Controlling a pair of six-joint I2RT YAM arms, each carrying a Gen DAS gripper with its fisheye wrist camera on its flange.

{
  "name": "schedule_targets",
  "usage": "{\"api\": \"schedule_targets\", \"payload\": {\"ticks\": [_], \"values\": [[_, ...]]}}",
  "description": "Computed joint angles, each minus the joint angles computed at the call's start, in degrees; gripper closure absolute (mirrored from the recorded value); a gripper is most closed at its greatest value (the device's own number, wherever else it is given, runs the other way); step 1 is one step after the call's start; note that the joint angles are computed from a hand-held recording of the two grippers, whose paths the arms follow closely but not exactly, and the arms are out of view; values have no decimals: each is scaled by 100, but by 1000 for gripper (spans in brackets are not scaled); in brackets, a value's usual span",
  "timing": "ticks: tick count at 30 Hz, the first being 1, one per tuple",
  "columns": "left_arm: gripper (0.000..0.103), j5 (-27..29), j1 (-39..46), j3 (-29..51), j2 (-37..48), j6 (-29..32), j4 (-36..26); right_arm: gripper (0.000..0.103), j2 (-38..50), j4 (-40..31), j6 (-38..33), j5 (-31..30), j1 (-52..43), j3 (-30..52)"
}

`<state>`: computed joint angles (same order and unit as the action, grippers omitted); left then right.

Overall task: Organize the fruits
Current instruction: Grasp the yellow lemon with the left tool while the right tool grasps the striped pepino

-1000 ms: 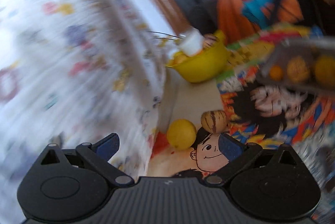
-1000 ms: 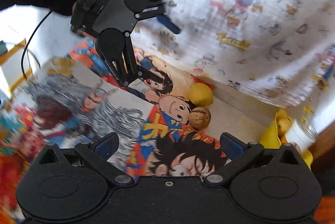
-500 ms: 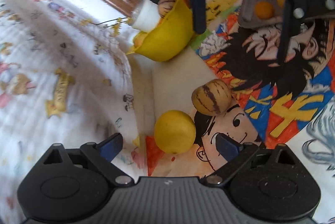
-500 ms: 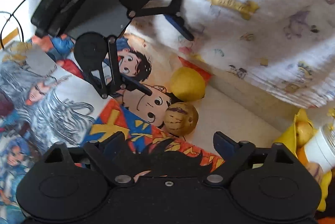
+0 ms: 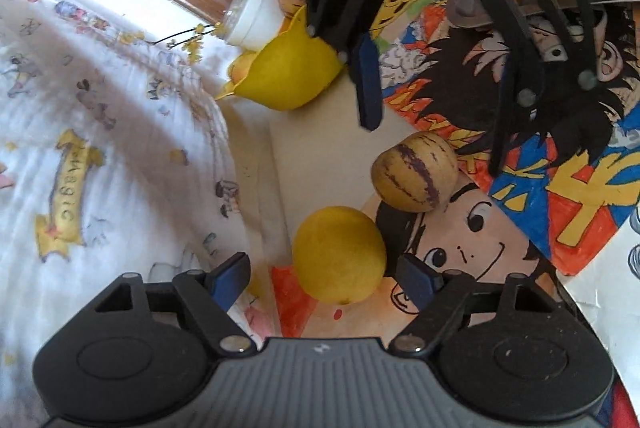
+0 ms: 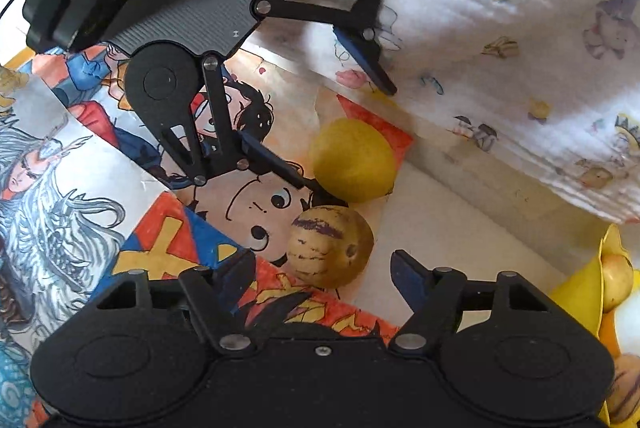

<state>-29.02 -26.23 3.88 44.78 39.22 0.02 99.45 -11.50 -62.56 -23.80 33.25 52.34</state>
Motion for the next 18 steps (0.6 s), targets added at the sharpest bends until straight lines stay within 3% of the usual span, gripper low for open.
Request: {"api": "schedule_targets", "payload": {"ticks": [9, 18], "values": [[34, 453, 351, 104, 352, 232, 206, 39, 214, 55, 33, 17, 64, 175], [41, 609, 407, 146, 612, 290, 404, 47, 378, 21, 30, 49, 110, 317]]}}
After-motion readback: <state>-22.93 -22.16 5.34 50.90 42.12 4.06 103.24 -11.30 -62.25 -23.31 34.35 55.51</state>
